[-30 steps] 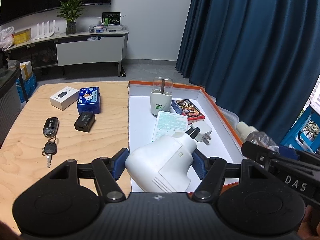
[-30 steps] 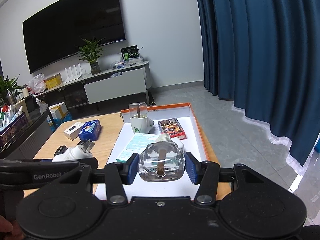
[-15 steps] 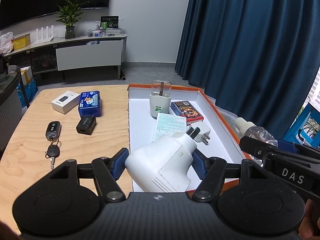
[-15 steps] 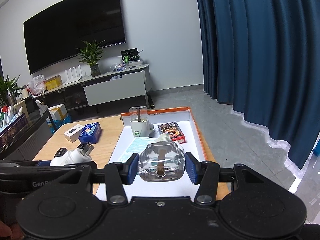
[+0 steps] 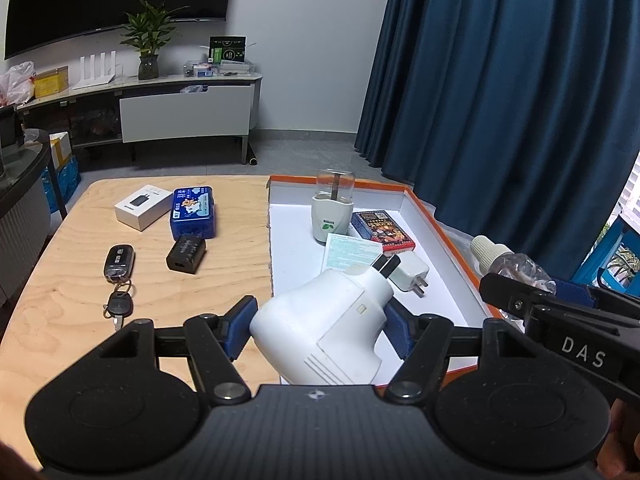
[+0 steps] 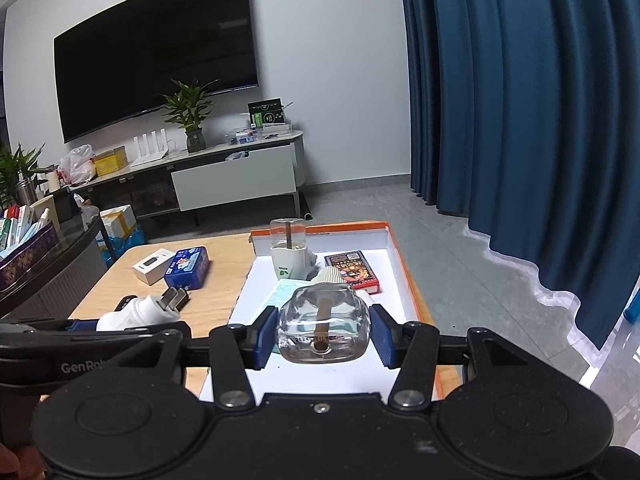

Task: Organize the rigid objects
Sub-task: 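Lower the white device and glass bottle slowly toward the box interior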

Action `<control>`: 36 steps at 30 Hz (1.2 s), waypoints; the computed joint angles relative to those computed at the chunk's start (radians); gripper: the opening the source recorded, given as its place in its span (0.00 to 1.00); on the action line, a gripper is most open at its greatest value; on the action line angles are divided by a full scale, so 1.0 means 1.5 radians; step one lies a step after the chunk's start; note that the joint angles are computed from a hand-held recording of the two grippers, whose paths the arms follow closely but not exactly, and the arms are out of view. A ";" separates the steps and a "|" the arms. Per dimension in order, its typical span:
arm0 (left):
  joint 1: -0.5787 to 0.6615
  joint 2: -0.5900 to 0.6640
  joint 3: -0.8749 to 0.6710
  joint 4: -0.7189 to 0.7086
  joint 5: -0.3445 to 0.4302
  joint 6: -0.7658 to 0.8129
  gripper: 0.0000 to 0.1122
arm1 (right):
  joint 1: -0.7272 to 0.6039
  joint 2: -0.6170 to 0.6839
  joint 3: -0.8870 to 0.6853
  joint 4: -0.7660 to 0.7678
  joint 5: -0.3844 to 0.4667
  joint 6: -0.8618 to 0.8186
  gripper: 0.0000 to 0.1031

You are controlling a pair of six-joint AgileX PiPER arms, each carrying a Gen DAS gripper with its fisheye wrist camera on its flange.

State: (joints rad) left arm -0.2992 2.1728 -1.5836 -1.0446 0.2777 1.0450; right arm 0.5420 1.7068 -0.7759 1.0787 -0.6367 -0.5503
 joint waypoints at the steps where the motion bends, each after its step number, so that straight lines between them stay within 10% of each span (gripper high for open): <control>1: 0.002 0.000 0.000 -0.006 0.001 0.005 0.61 | 0.004 -0.001 0.001 0.003 -0.002 -0.002 0.58; 36: 0.004 0.000 0.004 -0.001 -0.002 -0.001 0.61 | 0.015 -0.010 -0.008 0.039 -0.001 -0.043 0.58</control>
State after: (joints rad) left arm -0.2939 2.1722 -1.5769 -1.0461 0.2748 1.0437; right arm 0.5652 1.6917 -0.7883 1.1365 -0.6388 -0.6142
